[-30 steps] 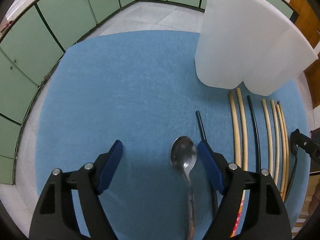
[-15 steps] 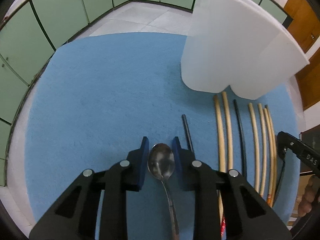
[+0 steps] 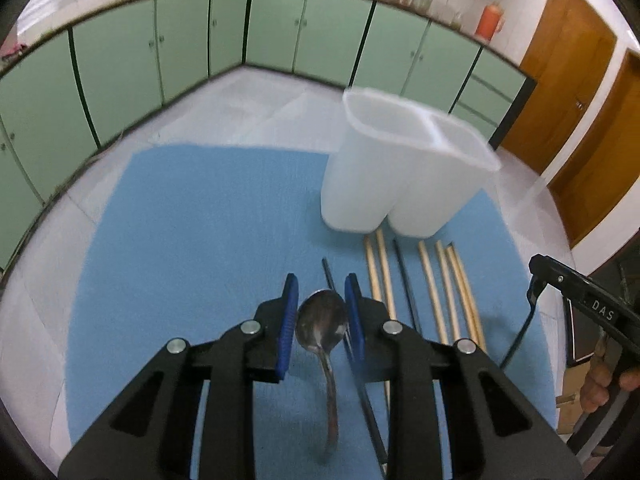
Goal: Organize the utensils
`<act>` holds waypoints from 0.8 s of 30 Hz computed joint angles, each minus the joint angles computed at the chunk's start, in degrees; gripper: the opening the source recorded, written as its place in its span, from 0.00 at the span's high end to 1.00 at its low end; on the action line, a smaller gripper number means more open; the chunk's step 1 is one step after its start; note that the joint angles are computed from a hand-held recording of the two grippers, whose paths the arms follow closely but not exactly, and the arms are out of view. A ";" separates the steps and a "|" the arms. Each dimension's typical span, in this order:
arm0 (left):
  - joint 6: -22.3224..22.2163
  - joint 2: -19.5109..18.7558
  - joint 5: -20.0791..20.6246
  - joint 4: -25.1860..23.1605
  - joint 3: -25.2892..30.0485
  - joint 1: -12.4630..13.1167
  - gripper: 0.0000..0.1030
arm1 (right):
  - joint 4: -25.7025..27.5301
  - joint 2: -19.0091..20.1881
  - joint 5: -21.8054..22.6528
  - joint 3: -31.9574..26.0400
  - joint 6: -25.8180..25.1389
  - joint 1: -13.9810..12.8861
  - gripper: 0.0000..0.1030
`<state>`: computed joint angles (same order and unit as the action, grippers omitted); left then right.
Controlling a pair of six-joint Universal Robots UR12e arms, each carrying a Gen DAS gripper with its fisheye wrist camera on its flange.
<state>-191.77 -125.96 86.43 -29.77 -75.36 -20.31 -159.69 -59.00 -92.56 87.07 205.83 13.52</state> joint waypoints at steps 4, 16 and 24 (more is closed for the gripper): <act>-0.25 0.84 0.14 3.61 -0.68 0.16 0.78 | -3.43 -0.82 0.12 0.04 -1.22 0.04 0.69; -0.70 1.69 -1.23 13.21 2.20 0.47 0.99 | -11.58 -0.35 1.81 -4.24 -5.51 -0.79 0.69; -0.72 1.69 -0.88 11.40 2.37 0.20 0.94 | -11.88 0.55 2.71 -5.24 -6.03 -0.59 0.69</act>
